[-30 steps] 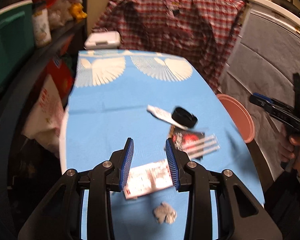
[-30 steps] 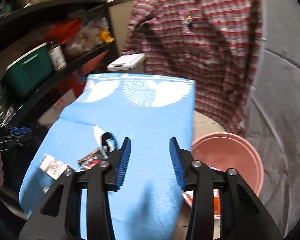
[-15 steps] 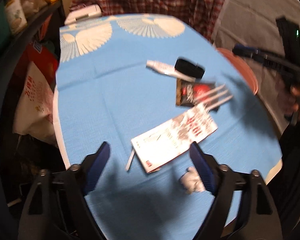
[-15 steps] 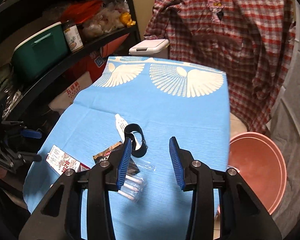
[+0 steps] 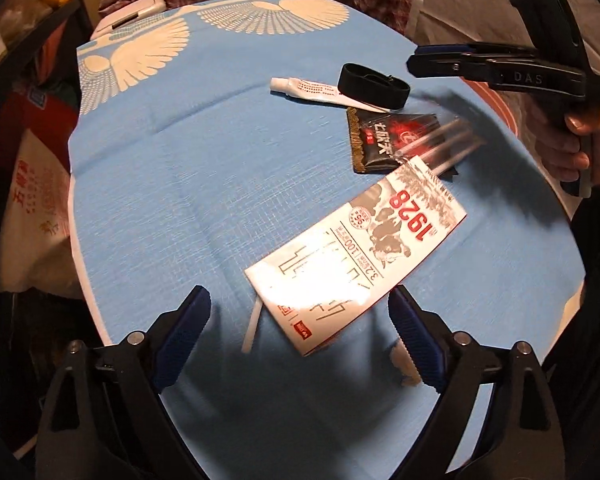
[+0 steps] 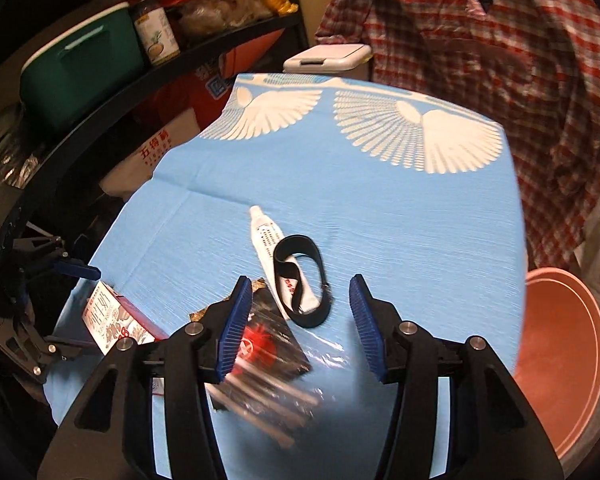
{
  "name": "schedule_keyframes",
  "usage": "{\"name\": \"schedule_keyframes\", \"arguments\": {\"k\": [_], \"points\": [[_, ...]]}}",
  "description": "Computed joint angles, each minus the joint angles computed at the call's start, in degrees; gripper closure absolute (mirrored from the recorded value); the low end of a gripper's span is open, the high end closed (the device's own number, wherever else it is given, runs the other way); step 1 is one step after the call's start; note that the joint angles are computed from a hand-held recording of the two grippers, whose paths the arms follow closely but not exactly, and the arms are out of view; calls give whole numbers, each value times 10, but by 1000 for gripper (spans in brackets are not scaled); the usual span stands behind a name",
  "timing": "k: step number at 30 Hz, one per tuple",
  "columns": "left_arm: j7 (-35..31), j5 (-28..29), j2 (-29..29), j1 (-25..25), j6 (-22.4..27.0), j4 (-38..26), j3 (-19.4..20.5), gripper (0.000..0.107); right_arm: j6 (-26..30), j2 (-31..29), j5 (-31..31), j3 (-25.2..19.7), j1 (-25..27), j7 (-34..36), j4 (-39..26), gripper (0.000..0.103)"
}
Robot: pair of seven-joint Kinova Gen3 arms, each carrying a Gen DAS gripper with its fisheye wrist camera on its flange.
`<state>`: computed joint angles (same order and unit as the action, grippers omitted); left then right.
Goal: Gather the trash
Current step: 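Grasp the white milk carton with the left gripper while the right grasps the black strap, then lift the milk carton with the left gripper while the right carries the strap over the bin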
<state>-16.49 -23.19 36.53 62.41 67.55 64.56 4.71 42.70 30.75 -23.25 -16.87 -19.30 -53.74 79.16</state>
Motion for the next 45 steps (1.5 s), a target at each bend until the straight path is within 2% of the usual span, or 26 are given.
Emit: {"name": "schedule_keyframes", "arguments": {"k": [11, 13, 15, 18, 20, 24, 28, 30, 33, 38, 45], "points": [[-26, 3, 15, -20, -31, -7, -7, 20, 21, 42, 56, 25, -38, -44, -47, 49], [-26, 3, 15, -22, -35, -6, -10, 26, 22, 44, 63, 26, -39, -48, -49, 52], [-13, 4, 5, -23, -53, 8, -15, 42, 28, 47, 65, 24, -37, -48, -52, 69], [36, -13, -18, -16, -77, 41, -31, 50, 25, 43, 64, 19, -31, -41, -47, 86], [72, -29, -30, -11, -82, 57, -38, 53, 11, 35, 59, 18, -26, -40, -35, 90], [142, -56, -37, -5, -73, 65, -41, 54, -3, 24, 60, 30, -24, -61, -28, 92], [193, -46, -28, -21, -55, 58, -33, 54, 13, 29, 85, 51, -36, -106, -40, 90], [191, -36, -12, -29, -27, 34, -26, 54, 24, 34, 91, 53, -34, -119, -47, 86], [184, -26, -5, -37, -25, 26, -19, 52, 26, 34, 97, 48, -32, -122, -47, 81], [166, -19, 1, -38, -10, 18, -17, 52, 24, 35, 102, 45, -31, -122, -45, 80], [175, -22, -5, -33, -6, 20, -24, 55, 16, 29, 101, 41, -27, -122, -36, 91]]}}
